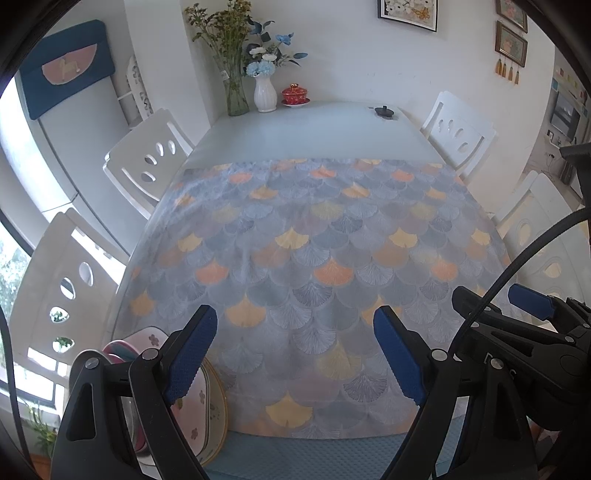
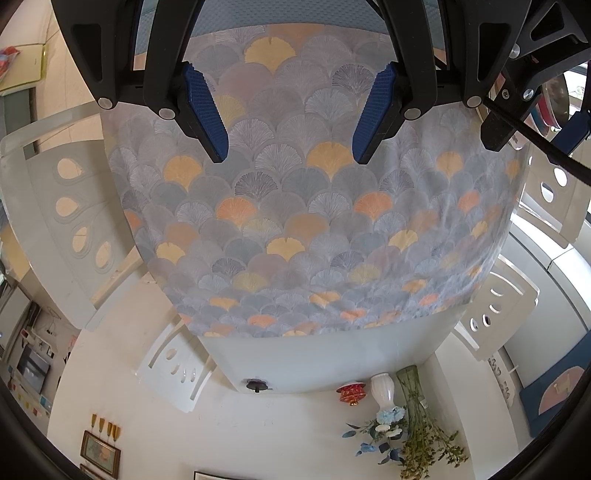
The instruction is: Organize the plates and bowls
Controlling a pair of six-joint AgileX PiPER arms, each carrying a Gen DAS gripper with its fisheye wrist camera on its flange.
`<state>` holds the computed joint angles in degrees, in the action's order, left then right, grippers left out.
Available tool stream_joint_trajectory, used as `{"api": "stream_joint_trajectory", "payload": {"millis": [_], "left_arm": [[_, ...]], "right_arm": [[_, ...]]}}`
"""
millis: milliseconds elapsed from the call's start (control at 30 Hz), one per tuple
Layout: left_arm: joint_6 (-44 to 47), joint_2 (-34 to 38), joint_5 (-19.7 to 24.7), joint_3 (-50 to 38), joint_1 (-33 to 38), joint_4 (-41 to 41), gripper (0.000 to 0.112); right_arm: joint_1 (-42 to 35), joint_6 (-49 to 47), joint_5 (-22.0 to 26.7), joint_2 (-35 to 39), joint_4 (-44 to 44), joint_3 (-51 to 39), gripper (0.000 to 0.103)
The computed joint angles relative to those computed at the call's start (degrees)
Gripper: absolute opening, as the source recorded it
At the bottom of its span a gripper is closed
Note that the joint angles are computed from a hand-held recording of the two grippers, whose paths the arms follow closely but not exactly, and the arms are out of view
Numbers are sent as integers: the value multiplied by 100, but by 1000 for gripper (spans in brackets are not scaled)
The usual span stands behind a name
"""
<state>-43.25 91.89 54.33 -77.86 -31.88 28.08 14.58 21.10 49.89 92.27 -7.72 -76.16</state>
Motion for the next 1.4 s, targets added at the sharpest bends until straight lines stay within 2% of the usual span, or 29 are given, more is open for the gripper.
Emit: {"api": "stream_joint_trajectory", "payload": {"millis": [733, 1400], "left_arm": [[-17, 145, -61, -31, -56, 72, 86], [442, 511, -47, -372, 117, -402, 86]], "right_arm": [[-71, -67, -73, 123, 26, -2, 67], [-330, -251, 11, 354, 160, -223, 67]]}}
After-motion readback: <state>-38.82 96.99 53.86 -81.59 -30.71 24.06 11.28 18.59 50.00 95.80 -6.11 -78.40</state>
